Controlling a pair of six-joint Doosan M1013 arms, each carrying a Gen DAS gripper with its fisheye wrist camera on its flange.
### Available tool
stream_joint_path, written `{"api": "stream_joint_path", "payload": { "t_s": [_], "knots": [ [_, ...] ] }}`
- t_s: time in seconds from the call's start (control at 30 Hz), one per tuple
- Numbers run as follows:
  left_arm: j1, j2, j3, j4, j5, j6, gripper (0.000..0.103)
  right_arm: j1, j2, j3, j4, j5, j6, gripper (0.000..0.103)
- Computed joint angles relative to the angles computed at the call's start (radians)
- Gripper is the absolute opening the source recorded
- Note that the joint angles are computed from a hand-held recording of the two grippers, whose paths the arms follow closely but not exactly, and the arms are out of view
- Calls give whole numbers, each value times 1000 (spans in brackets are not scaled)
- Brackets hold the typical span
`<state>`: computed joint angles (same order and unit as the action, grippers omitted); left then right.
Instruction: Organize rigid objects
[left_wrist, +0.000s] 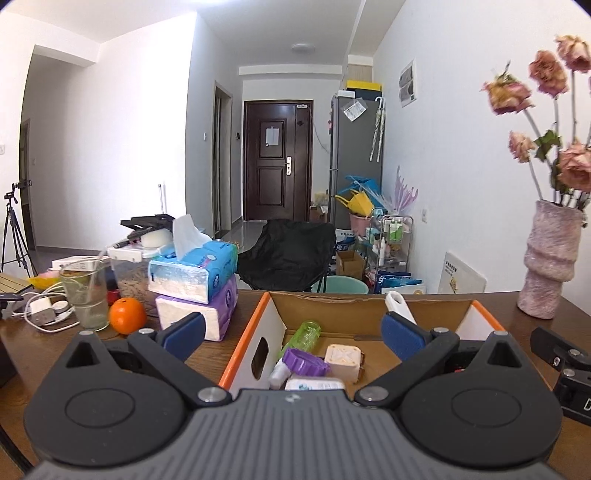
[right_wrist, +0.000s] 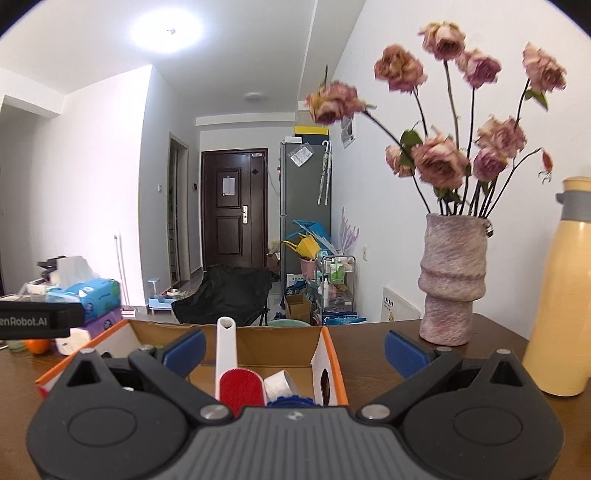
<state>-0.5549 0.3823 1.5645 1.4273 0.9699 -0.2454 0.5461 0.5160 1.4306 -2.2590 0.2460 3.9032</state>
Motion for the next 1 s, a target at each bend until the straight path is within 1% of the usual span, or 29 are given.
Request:
{"api": "stream_joint_path", "payload": {
  "t_s": [0.1, 0.2, 0.33, 0.43, 0.6, 0.8, 1.0],
  "knots": [
    [-29, -29, 26, -7, 18, 5, 103, 2, -47, 56, -67, 0, 62, 103],
    [-66, -62, 57, -7, 38, 2, 103, 3, -101, 121, -182, 7, 181, 103],
    [-123, -106, 106, 3, 66, -16, 103, 3, -172, 206, -257, 13, 262, 103],
    [-166, -134, 138, -10, 90, -34, 103, 6, -223, 266, -275, 26, 269, 103],
    [-246, -169, 182, -27, 153, -67, 103, 7, -309, 365, -358, 20, 349, 103],
    [-334, -195, 215, -64, 239, -74, 103, 17, -389, 464, -399, 20, 375, 103],
    [-404, -212, 241, -105, 299, -91, 103, 29, -455, 545, -414, 34, 375, 103]
  ]
}}
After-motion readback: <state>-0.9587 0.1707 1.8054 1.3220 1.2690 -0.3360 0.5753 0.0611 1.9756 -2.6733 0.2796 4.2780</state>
